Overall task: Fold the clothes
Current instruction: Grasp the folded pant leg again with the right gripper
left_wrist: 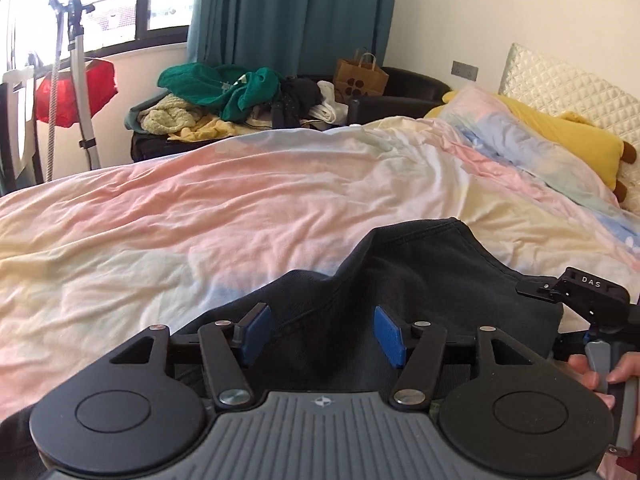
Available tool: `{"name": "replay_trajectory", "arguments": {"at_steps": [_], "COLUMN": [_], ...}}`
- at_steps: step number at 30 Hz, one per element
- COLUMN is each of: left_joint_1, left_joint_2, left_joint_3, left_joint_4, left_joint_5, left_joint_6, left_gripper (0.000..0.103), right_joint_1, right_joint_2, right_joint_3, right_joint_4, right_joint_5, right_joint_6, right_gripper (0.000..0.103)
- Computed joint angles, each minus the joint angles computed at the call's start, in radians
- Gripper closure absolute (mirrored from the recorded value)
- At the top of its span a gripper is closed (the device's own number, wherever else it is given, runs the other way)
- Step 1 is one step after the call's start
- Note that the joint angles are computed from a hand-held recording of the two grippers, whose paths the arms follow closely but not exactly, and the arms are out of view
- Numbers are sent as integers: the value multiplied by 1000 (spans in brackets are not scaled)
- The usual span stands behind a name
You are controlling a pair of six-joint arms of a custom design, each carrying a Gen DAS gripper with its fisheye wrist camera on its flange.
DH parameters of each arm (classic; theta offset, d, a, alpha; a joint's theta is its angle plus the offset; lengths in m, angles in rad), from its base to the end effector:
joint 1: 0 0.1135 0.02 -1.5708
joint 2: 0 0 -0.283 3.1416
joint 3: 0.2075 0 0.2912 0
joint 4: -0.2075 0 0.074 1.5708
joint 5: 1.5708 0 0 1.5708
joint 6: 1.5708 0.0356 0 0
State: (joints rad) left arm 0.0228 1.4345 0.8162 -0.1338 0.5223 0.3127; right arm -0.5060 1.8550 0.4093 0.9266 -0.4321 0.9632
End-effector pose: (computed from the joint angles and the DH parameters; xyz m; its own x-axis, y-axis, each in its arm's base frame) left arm 0.3254 -0.0103 0.2060 -0.5439 0.2543 -0.7997 0.5379 0.8371 -0.0996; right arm 0.2580 -0.1259 0.0572 -0.1475 0.9341 -0.3251 0.4260 0.3567 0.8315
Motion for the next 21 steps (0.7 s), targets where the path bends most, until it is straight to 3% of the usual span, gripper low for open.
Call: {"name": "replay_trajectory", "arguments": {"at_steps": [4,7,12,15,21], "left_joint_1": [361,623,1013,1160,1221], "left_joint_2": [-205,-309,-258,-175,-118], "left_joint_3": [-119,-160,-127,-80,-37], "left_joint_4": [-148,-276,-505,-592,-575], "left_joint_5": [250,340,512,538,568], "left_joint_6": [121,273,570,622,524], "left_gripper": [40,33,25,25,24], "right_joint_1": [3,-7,-73,-91,-68], "right_joint_2": [-52,-86,-70,-54,-71], "right_joint_3": [-19,-37,-84,-115,-124], "right_joint_4": [-45,-63,39,114,93], "right_joint_5": [-28,-66,-175,-183,-177], "right_joint_6": [-24,-7,135,238,267], "right_gripper": [34,31,31,31,31]}}
